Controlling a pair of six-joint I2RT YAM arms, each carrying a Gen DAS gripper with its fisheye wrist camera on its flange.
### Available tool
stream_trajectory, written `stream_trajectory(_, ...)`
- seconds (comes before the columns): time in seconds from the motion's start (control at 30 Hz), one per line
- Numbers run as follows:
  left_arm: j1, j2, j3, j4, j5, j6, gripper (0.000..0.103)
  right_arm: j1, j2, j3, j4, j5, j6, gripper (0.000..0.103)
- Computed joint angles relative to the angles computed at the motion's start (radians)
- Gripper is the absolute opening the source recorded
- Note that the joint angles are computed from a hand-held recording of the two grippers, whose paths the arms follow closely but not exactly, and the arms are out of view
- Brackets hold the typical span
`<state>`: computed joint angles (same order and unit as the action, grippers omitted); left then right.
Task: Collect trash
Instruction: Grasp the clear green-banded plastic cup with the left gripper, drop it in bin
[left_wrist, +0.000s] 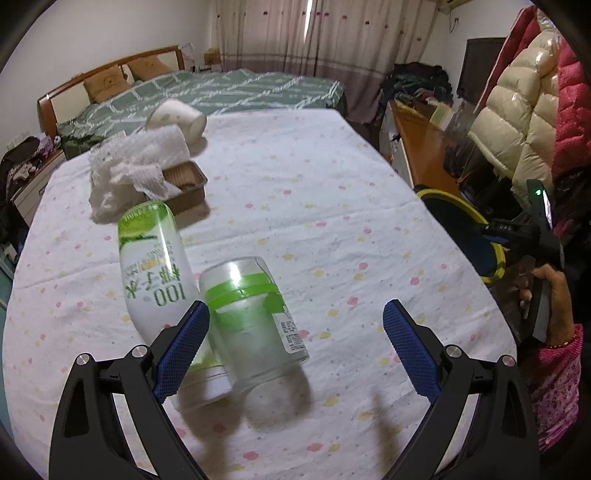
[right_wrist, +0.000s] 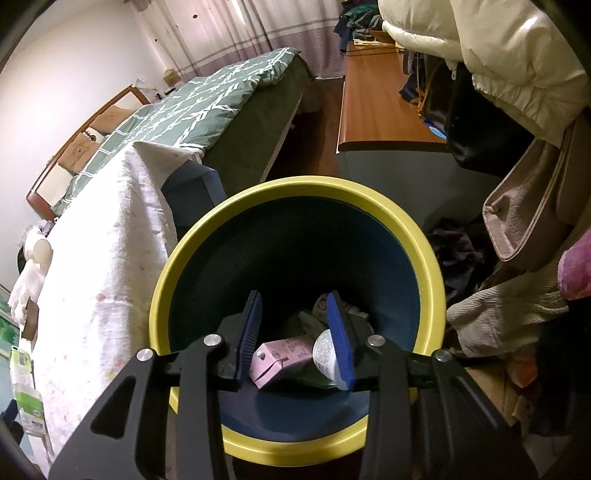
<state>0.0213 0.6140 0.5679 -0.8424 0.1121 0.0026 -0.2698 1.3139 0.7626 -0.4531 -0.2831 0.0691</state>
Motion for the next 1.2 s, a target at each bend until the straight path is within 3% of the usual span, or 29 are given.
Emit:
stream_trajectory(0.13, -0.077, 0.032, -0.004, 0.025, -0.090, -0.050, 0.094, -0.013, -0.001, -0.008, 0.005, -0.016, -0.009, 0.035)
stream_trajectory(0.27, -0.089, 0.100, -0.012, 0.073, -0.095, -0.073, 0.090, -0.022, -0.008, -0.013, 0.002, -0.031, -0.018, 0.035)
stream_trajectory(0.4, -0.115, 0.207, -0.023, 0.136, -0.100, -0.092, 0.076, -0.029, -0.022, -0.016, -0.005, -0.045, -0.027, 0.035)
stream_trajectory(0.5, -0.206, 0.221, -0.035, 0.167, -0.190, -0.108, 0.071, -0.042, -0.040, -0.019, -0.014, -0.058, -0.036, 0.035)
stream_trajectory(0.63, -0.225, 0.242, -0.029, 0.169, -0.165, -0.108, 0.049, -0.062, -0.056, -0.023, -0.023, -0.077, -0.048, 0.035)
stream_trajectory(1.0, -0.358, 0.275, 0.055, 0.154, -0.177, -0.142, 0.049, -0.118, -0.137, -0.028, -0.066, -0.129, -0.089, 0.035)
stream_trajectory(1.2, -0.493, 0.399, 0.170, 0.217, -0.210, -0.155, 0.049, -0.190, -0.208, -0.039, -0.111, -0.174, -0.129, 0.035)
